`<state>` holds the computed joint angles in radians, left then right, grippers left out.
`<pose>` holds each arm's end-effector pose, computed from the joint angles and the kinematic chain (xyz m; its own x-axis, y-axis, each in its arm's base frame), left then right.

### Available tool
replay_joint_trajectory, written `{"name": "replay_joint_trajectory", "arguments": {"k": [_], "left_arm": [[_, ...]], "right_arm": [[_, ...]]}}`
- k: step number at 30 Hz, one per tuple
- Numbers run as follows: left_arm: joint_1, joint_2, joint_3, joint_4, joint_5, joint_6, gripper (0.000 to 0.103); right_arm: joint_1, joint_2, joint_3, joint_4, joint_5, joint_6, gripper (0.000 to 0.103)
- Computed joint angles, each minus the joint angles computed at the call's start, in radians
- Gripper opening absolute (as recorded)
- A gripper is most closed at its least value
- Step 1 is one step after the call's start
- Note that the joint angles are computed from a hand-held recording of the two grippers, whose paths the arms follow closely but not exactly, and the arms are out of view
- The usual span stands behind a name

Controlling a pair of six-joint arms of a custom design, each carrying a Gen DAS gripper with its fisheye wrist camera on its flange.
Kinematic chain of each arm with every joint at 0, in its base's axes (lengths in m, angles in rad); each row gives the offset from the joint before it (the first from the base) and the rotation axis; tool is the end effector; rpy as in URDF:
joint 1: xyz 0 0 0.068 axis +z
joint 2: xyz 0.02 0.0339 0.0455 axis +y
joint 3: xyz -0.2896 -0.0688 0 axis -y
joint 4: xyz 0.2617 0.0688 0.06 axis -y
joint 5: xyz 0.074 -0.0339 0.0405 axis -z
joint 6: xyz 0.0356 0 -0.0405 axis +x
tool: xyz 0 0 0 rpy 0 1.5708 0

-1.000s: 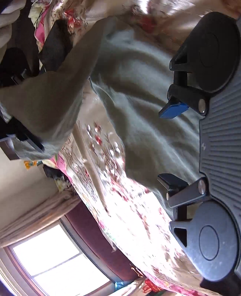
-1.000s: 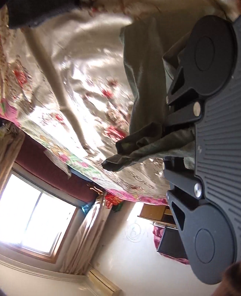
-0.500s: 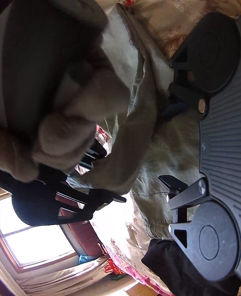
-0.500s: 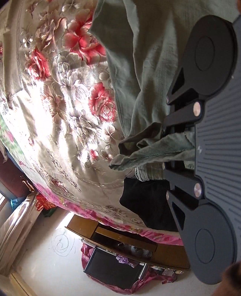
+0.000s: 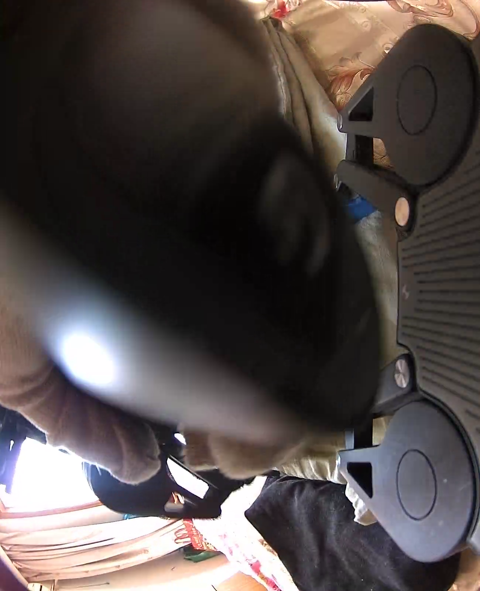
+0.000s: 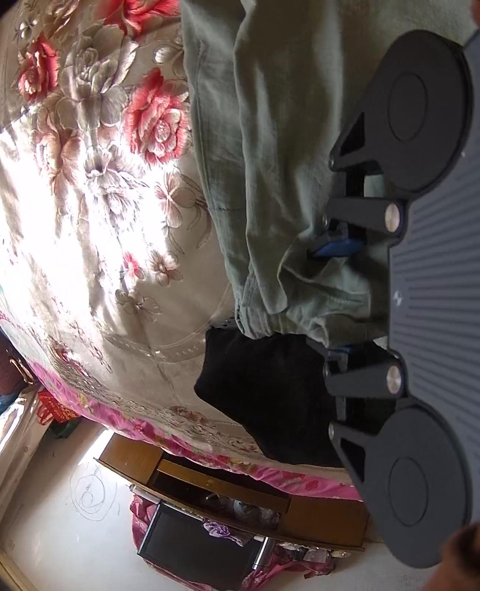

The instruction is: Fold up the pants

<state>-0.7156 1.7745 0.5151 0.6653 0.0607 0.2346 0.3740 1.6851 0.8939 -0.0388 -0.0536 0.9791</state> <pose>0.2300 -0.2028 0.1051 -0.2498 0.5246 -0.8138 0.7720 0.6152 0.1596 0.3285 0.1310 0.1764 -0.7139 0.6102 -0.3436 0.3479 0.7349 0.5822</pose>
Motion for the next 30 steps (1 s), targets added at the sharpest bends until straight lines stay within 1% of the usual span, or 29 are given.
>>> {"name": "replay_joint_trajectory", "arguments": {"k": [2,3,5,6,8,10,12,13,15,17,19,20,22,24,26,27,28,30], "left_arm": [[0.009,-0.011,-0.021,0.021,0.005,0.003,0.088],[0.031,-0.003,-0.027,0.040,0.023,0.008,0.088],[0.034,-0.015,-0.044,0.045,0.014,-0.006,0.090],[0.030,-0.018,-0.042,0.035,0.012,-0.022,0.090],[0.043,-0.026,-0.038,0.013,0.027,-0.044,0.090],[0.056,-0.039,-0.047,0.010,0.033,-0.055,0.090],[0.057,-0.072,-0.070,0.012,0.009,-0.057,0.090],[0.053,-0.088,-0.086,0.021,-0.009,-0.060,0.090],[0.055,-0.135,-0.107,0.011,-0.032,-0.070,0.090],[0.056,-0.167,-0.116,-0.001,-0.050,-0.064,0.090],[0.046,-0.166,-0.112,0.019,-0.086,-0.026,0.090],[0.034,-0.161,-0.109,0.034,-0.106,-0.006,0.090],[0.005,-0.141,-0.078,0.034,-0.142,0.026,0.090],[-0.017,-0.124,-0.041,0.023,-0.172,0.064,0.090],[-0.047,-0.120,-0.017,0.019,-0.202,0.091,0.090],[-0.055,-0.119,-0.006,0.016,-0.208,0.103,0.090],[-0.077,-0.152,0.002,-0.021,-0.225,0.112,0.090],[-0.092,-0.151,0.029,-0.055,-0.248,0.129,0.090]], "right_arm": [[0.010,-0.041,-0.025,0.026,0.010,-0.030,0.047],[0.007,-0.066,-0.036,0.030,0.003,-0.047,0.048],[-0.015,-0.130,-0.062,0.015,-0.031,-0.070,0.047],[-0.028,-0.175,-0.081,-0.006,-0.028,-0.085,0.047],[-0.060,-0.269,-0.117,-0.080,0.014,-0.136,0.047],[-0.097,-0.375,-0.167,-0.164,0.089,-0.192,0.048],[-0.150,-0.500,-0.229,-0.280,0.205,-0.255,0.050],[-0.175,-0.553,-0.257,-0.324,0.242,-0.267,0.051],[-0.263,-0.694,-0.342,-0.401,0.274,-0.296,0.052],[-0.385,-0.841,-0.426,-0.483,0.255,-0.324,0.052],[-0.504,-0.948,-0.496,-0.526,0.205,-0.370,0.054],[-0.580,-1.000,-0.539,-0.537,0.166,-0.405,0.054],[-0.720,-1.051,-0.594,-0.548,0.062,-0.480,0.055],[-0.882,-1.093,-0.645,-0.551,-0.104,-0.537,0.055],[-1.044,-1.123,-0.681,-0.548,-0.305,-0.581,0.056],[-1.097,-1.119,-0.691,-0.539,-0.385,-0.596,0.058],[-1.146,-1.110,-0.697,-0.540,-0.465,-0.620,0.058],[-1.243,-1.059,-0.710,-0.537,-0.634,-0.690,0.058]]}}
